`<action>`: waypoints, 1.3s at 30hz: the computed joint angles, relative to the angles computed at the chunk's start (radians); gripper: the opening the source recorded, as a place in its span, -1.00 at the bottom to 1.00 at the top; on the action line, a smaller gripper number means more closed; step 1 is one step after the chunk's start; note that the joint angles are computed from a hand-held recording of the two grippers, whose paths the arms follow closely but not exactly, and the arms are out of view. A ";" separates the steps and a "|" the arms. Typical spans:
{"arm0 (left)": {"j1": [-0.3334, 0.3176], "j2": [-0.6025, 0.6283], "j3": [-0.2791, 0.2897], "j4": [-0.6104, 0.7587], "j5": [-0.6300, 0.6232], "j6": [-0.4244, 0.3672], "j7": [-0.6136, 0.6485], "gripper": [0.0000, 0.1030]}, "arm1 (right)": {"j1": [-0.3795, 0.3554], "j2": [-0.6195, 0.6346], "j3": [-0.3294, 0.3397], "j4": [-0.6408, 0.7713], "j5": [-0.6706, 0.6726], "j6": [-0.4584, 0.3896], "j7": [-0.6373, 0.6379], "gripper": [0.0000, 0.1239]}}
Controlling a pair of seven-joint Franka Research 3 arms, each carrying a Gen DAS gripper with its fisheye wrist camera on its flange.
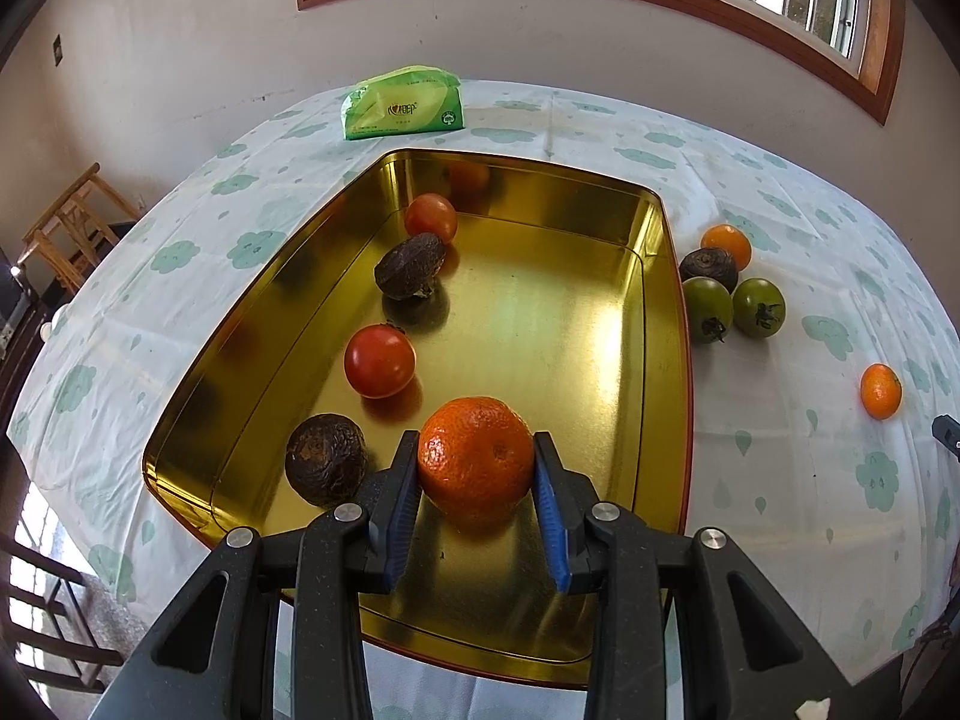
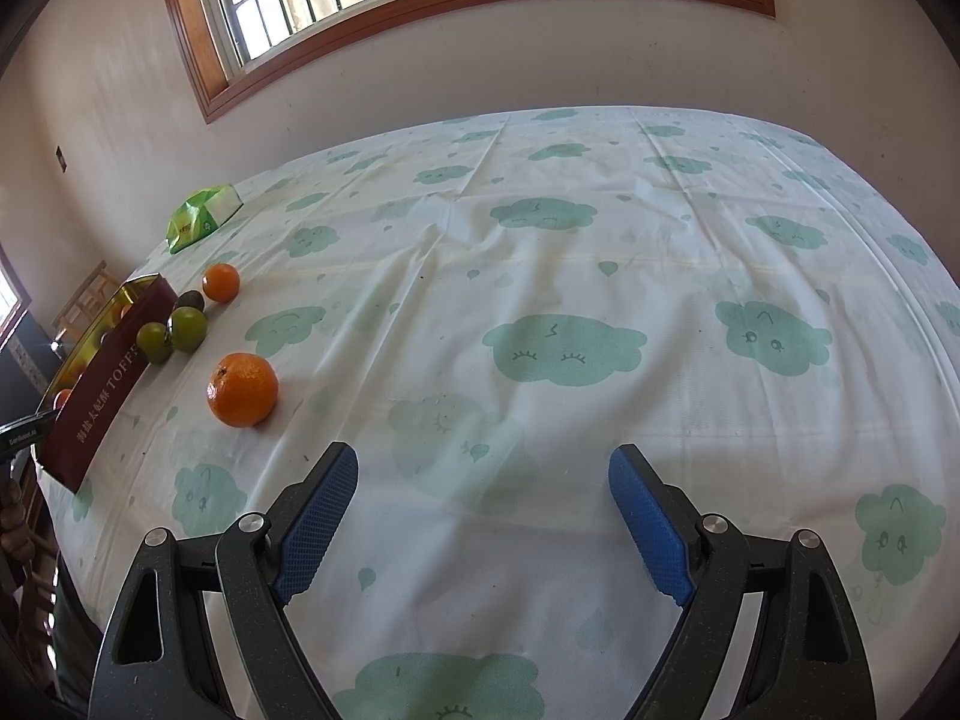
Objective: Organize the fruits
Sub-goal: 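Carry the mandarin with the left gripper into the tin and release, then withdraw the open left gripper from the tin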
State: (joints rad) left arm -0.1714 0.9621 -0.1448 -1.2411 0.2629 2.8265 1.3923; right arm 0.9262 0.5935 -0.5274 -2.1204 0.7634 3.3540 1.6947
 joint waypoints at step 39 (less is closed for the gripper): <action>-0.059 -0.041 0.099 -0.050 0.113 0.106 -0.129 0.22 | 0.195 0.070 -0.176 -0.004 -0.007 0.012 0.090 0.44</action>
